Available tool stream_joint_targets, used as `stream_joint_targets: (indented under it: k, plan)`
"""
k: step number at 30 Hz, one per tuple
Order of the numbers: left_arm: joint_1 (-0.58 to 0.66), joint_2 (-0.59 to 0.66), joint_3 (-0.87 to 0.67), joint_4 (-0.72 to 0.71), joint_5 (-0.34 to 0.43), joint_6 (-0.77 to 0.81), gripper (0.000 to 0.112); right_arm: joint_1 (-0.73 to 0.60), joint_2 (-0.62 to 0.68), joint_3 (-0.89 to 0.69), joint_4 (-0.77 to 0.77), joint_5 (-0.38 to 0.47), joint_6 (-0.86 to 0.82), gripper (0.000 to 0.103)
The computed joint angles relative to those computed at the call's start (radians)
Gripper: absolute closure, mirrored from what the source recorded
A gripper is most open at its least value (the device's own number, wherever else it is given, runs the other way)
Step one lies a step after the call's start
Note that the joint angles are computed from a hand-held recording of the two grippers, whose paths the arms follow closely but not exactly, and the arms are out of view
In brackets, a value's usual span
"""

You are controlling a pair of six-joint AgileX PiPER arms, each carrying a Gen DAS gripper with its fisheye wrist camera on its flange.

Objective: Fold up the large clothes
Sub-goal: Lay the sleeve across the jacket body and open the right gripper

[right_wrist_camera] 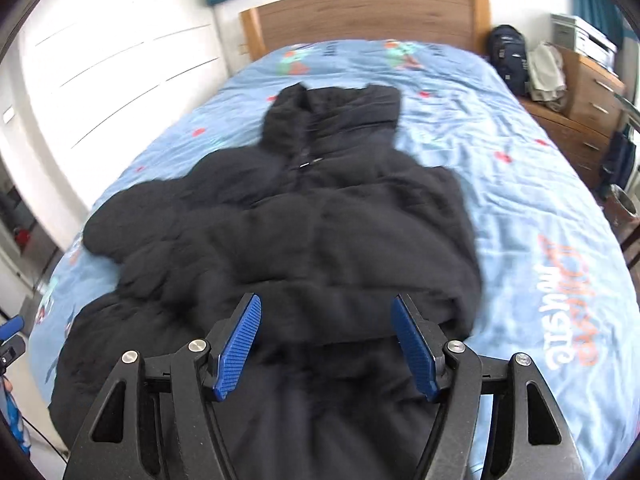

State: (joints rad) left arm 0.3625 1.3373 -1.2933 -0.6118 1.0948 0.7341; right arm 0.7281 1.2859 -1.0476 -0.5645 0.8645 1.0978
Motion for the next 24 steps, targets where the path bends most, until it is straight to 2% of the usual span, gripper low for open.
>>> stream_joint_targets:
  k: [5,7,12,16,19,22,24]
  plan:
    - [-0.344,0.123,-0.071,0.124,-0.226,-0.224,0.009,-0.169,-0.013,0.060,0.013,-0.129,-0.093,0.035]
    - [-0.437,0.208,-0.126,0.156,-0.282,-0.289,0.009,-0.239,0.009,0.078,0.034,-0.207,-0.142,0.035]
    - [-0.578,0.399,-0.277,0.314,-0.330,-0.474,0.009,-0.367,0.090,0.106,0.155,-0.352,-0.281,0.035]
    - [-0.635,0.528,-0.378,0.422,-0.323,-0.593,0.009,-0.381,0.164,0.095,0.237,-0.360,-0.362,0.035]
    - [-0.653,0.624,-0.449,0.490,-0.285,-0.679,0.009,-0.393,0.216,0.071,0.303,-0.348,-0.434,0.034]
    - [-0.648,0.667,-0.423,0.519,-0.323,-0.697,0.009,-0.406,0.241,0.075,0.336,-0.352,-0.472,0.033]
    - [-0.628,0.684,-0.388,0.464,-0.364,-0.647,0.009,-0.412,0.244,0.090,0.346,-0.366,-0.487,0.032]
